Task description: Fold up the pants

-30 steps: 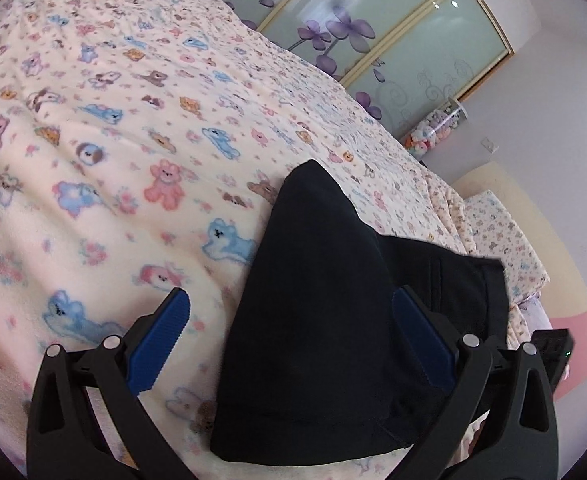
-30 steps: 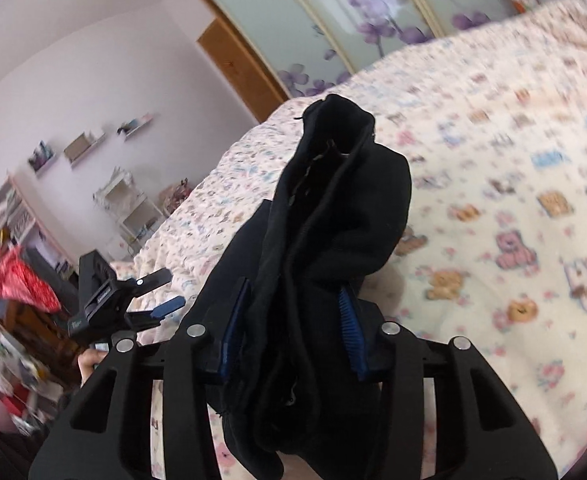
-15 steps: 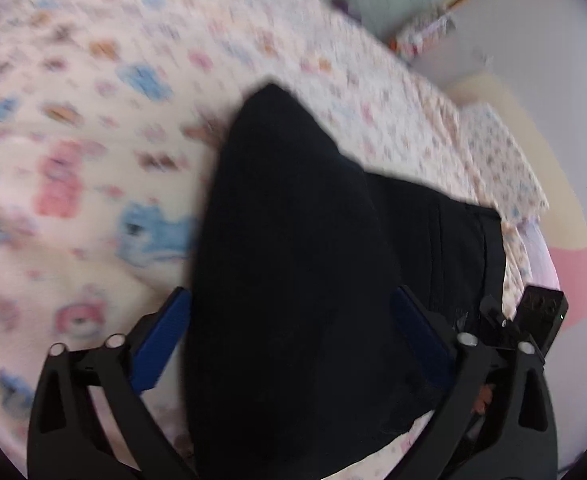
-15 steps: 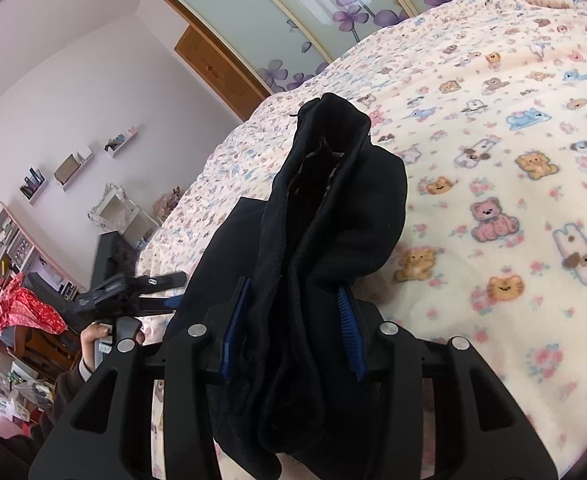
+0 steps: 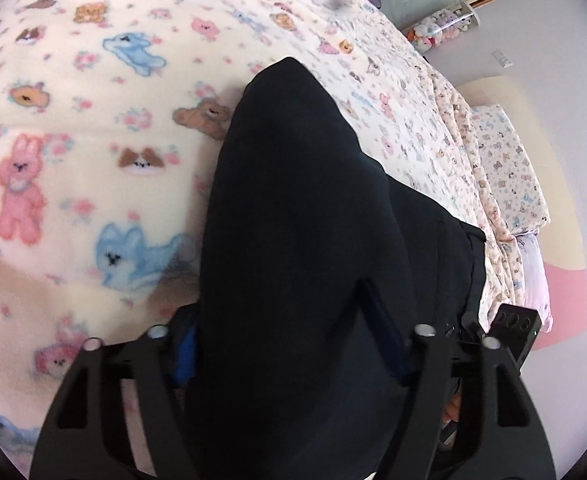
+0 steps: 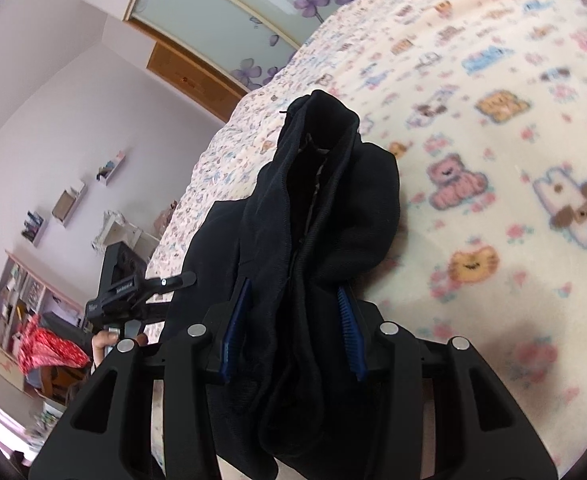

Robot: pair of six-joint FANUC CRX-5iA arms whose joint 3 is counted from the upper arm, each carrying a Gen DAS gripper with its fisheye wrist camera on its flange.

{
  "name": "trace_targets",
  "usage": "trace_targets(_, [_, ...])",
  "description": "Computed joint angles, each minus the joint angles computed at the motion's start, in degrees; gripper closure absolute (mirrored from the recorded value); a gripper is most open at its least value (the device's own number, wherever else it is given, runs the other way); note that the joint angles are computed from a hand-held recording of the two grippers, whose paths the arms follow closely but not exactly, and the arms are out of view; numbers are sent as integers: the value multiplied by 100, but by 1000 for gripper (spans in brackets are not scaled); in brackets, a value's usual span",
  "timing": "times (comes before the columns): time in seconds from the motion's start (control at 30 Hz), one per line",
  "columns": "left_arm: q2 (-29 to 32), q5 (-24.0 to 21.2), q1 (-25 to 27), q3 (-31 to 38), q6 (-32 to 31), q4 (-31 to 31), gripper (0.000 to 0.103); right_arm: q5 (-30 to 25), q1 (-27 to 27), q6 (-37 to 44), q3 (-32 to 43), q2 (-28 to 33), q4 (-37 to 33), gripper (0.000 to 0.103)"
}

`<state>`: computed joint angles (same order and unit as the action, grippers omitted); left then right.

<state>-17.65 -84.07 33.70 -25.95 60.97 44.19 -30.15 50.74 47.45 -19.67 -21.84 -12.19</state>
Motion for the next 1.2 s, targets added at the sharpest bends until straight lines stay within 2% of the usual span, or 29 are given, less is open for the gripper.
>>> trace_targets(0.03, [-39, -10, -4, -28, -23, 61, 51, 4, -36, 43, -3, 0, -86, 59])
trace_targets(0.13, [-199, 73, -81, 5, 21, 20, 59, 5, -3, -98, -45, -16, 12, 58])
trace_targets(0.33, [-555, 176, -189, 91, -70, -255, 64, -243, 63, -431, -27, 65, 337, 54])
trace_targets(0.5, [-615, 437, -455, 205, 123, -596, 69, -418, 46, -451, 56, 181, 338, 52])
trace_targets(0.6, [-697, 547, -446, 120, 207, -575, 76, -158, 153, -541, -100, 53, 471, 58])
trace_targets(0.77, [-995, 728, -424, -25, 22, -488, 81, 362, -65, 17, -137, -113, -409, 62])
trace_targets(0.97, [-1226, 960, -511, -20, -170, -364, 82, 721, -67, 273, -73, -161, -602, 64])
trace_targets(1.0, [-1262, 1027, -550, -21, -178, -351, 82, 780, -56, 289, -3, -107, -547, 64])
trace_targets(1.07, [-1304, 1214, -644, -38, -182, -258, 83, 1021, 77, -65, -86, -113, -3, 65])
trace_targets(1.2, [-1381, 1851, -961, -80, -140, -102, 83, 1441, 81, -385, -156, -53, 532, 66])
